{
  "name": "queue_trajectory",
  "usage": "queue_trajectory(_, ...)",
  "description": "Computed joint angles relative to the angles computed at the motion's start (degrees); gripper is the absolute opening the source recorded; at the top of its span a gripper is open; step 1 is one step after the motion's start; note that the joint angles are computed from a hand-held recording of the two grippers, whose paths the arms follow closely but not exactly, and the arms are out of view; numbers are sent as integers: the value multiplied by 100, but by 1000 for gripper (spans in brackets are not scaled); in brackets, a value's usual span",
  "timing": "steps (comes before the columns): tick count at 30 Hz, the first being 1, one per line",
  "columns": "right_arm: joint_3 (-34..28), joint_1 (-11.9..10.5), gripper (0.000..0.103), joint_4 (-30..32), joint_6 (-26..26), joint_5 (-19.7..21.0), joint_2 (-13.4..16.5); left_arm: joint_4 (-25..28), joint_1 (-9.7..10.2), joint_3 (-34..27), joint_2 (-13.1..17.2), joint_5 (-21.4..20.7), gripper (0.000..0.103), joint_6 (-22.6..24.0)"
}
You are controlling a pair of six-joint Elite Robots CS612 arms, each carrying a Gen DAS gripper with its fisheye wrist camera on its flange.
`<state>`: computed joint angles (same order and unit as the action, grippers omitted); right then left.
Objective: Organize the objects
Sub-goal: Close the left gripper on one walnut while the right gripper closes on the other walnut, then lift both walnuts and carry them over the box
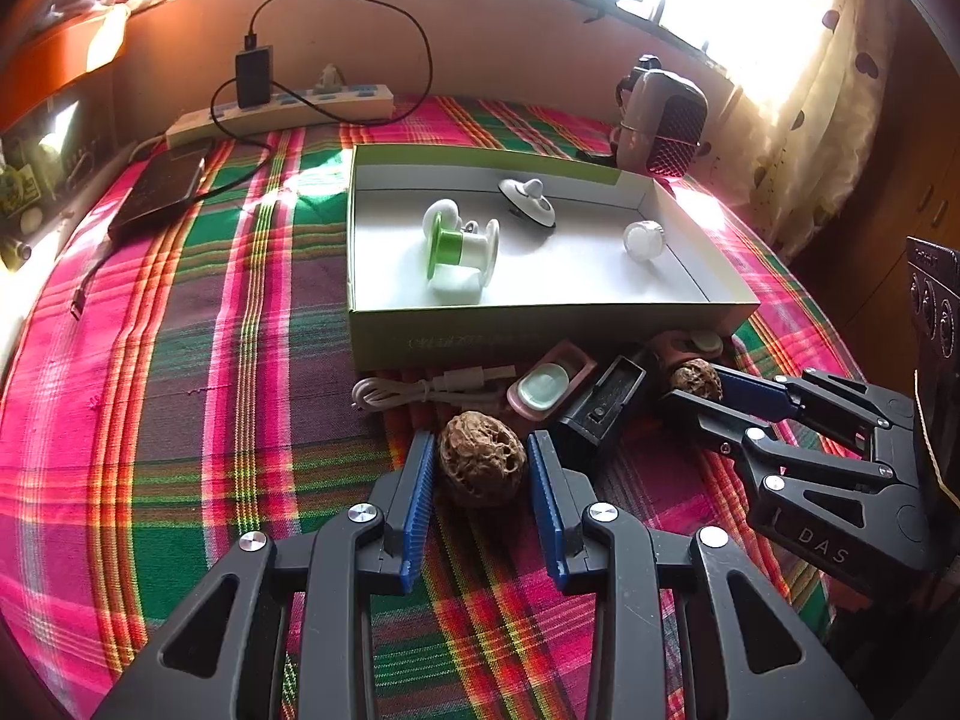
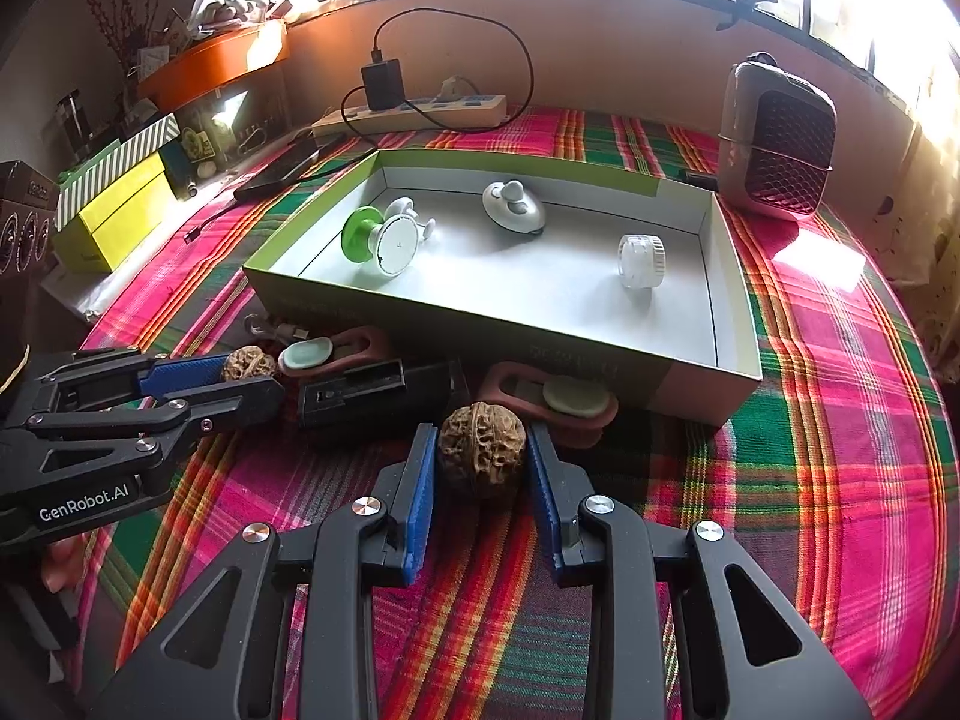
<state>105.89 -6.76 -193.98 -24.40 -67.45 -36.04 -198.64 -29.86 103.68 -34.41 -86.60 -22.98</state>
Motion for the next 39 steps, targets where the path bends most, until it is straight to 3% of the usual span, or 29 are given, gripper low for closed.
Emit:
queue_trajectory(21,15,-27,30,-240,79,200,-129,-327,-14,-12,-132,215,29,258)
queue_trajectory(39,-573,124,30,197,129,57,24,236,193,-768,43,115,29,438)
